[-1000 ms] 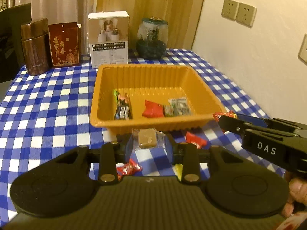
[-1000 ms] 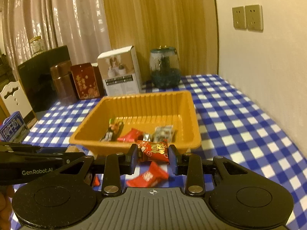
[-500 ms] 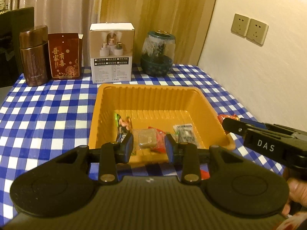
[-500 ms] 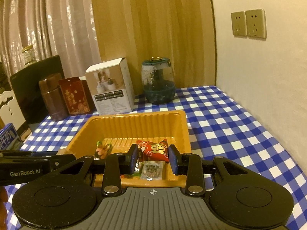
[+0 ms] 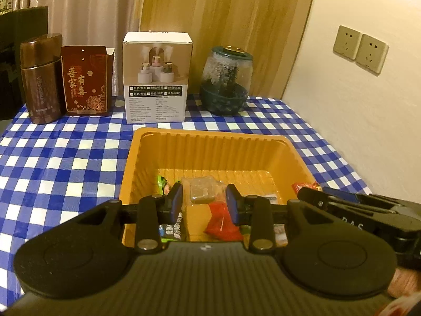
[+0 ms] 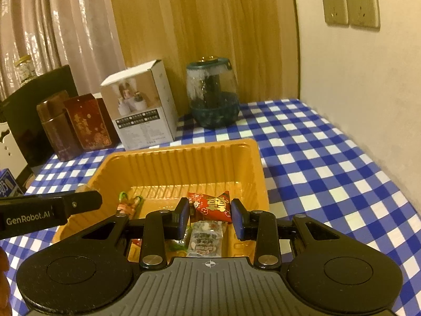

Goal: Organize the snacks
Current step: 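Open both tools to drop the candies into the tray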

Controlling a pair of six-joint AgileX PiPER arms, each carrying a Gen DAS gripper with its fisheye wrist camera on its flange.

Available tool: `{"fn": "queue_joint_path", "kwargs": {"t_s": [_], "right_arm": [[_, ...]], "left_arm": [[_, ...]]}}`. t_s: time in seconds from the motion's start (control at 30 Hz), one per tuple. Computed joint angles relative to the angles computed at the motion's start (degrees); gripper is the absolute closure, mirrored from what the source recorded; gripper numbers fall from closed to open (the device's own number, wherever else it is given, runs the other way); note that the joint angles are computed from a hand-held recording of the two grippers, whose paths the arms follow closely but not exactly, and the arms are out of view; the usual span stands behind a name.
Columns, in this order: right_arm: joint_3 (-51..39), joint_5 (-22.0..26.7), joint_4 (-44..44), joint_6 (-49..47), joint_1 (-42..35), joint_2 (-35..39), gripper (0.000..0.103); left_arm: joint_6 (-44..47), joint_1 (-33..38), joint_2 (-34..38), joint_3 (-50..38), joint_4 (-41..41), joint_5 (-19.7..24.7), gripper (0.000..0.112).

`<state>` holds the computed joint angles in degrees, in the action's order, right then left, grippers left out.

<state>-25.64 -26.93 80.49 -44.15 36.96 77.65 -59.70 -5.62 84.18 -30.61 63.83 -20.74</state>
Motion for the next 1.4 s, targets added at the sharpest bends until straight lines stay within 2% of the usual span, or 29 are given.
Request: {"fn": "queue_joint_path", "kwargs": {"t_s": [0.3,0.4,0.47,0.5,0.73,1.13,1.23,1.27,1.33,1.4], "right_arm": [[-1.06,1.52,-3.84,3.30,-2.05,2.63,0.068],[-1.00,1.51,-4.21,3.64,-2.10,2.70,0.068],[-0.94,1.44,-4.38,3.95,-2.11,2.76,0.068],[-0.95,1.43,-4.34,3.95,-2.09,2.81,0.068],[-0.65,1.01,-4.96,5.24,-1.78,2.80,0.068],[-0.10,1.45,-7.22,7.60,-2.06,1.74,0.068],[0.56,1.98,-11.30,11.78,-2.46,1.44,0.068],[0.78,2.59,-14.30,14.51,-3.07,1.46,0.064],[1.29,2.73,-18.36,19.28,-3.60,1.41,0.022],[2.09,1.57,-20.68,23.02,-3.50,1.05,0.020]], "left_arm": [[5.03,-0.99,3.96,-1.49,-4.63,-0.02,0.080],[10.97,-1.99,4.64,-1.31,-10.90,0.32,0.078],[17.26,-2.91,4.90,-0.75,-18.05,1.05,0.057],[17.90,-2.80,5.13,-0.62,-18.57,0.89,0.057],[13.91,-0.78,4.40,-0.21,-13.46,0.40,0.057],[14.71,-0.73,3.51,0.29,-13.49,0.77,0.057],[14.56,-0.52,3.41,0.39,-13.03,0.75,0.057],[14.62,-0.43,3.41,0.42,-13.04,0.73,0.057],[14.56,-0.25,3.39,0.50,-12.95,0.65,0.057],[14.61,-0.11,3.36,0.54,-12.96,0.66,0.057]]}}
